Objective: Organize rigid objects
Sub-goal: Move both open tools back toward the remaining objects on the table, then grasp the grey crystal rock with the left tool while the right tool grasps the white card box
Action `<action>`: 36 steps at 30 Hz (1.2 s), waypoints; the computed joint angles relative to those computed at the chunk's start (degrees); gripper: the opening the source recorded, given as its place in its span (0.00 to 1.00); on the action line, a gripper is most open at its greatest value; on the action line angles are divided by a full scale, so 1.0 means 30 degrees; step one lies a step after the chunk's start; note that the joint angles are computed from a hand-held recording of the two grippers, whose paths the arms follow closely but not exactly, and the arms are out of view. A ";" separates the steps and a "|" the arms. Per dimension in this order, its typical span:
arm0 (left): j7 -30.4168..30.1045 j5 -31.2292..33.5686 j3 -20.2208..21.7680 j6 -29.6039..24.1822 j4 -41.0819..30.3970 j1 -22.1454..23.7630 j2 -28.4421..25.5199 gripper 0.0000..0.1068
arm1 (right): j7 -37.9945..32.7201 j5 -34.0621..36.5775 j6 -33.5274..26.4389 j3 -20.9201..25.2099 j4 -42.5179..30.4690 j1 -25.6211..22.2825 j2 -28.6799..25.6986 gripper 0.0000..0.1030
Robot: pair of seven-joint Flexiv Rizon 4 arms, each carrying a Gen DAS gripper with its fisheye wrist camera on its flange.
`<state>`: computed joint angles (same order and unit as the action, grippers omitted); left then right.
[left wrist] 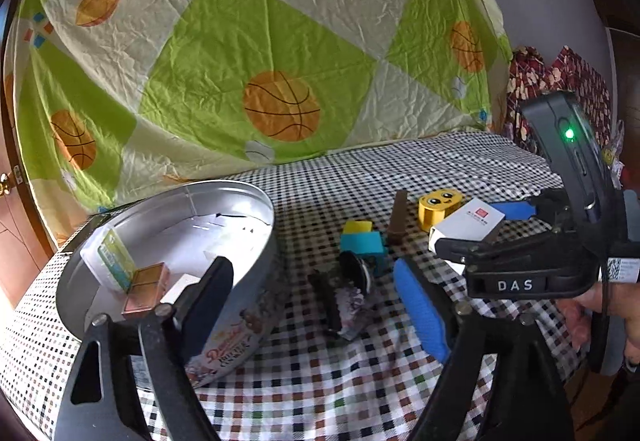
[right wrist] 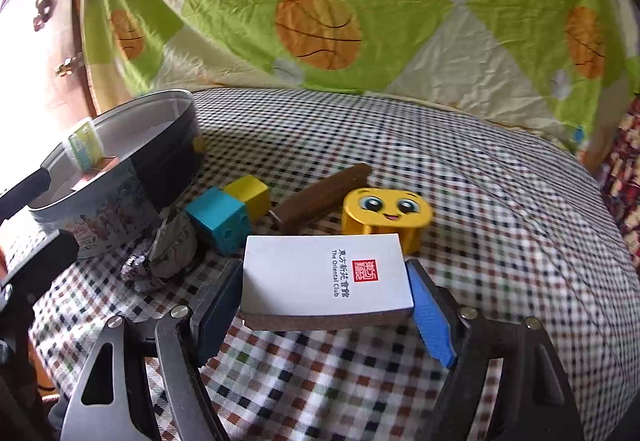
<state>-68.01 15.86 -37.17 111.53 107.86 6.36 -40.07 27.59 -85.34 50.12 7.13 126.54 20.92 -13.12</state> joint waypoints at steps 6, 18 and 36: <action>0.0566 -0.1982 0.1547 -0.2372 -0.0894 -0.2077 0.0304 0.67 | 0.1069 0.0630 -0.0364 0.0148 0.0455 0.0047 0.0294 0.78; 0.2528 -0.6943 0.3880 -0.7023 -0.2782 -0.5051 0.0155 0.44 | 0.1958 0.0456 -0.1153 0.0305 0.0733 0.0172 0.0571 0.78; 0.1496 -0.6271 0.0942 -0.3065 -0.1521 -0.2361 -0.0429 0.42 | 0.3828 -0.1005 -0.4367 0.0787 0.1050 0.1165 0.0947 0.78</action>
<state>-63.53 -2.96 -34.35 102.34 103.29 -0.73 -41.36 39.08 -88.36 37.02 9.49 129.69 24.41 -10.28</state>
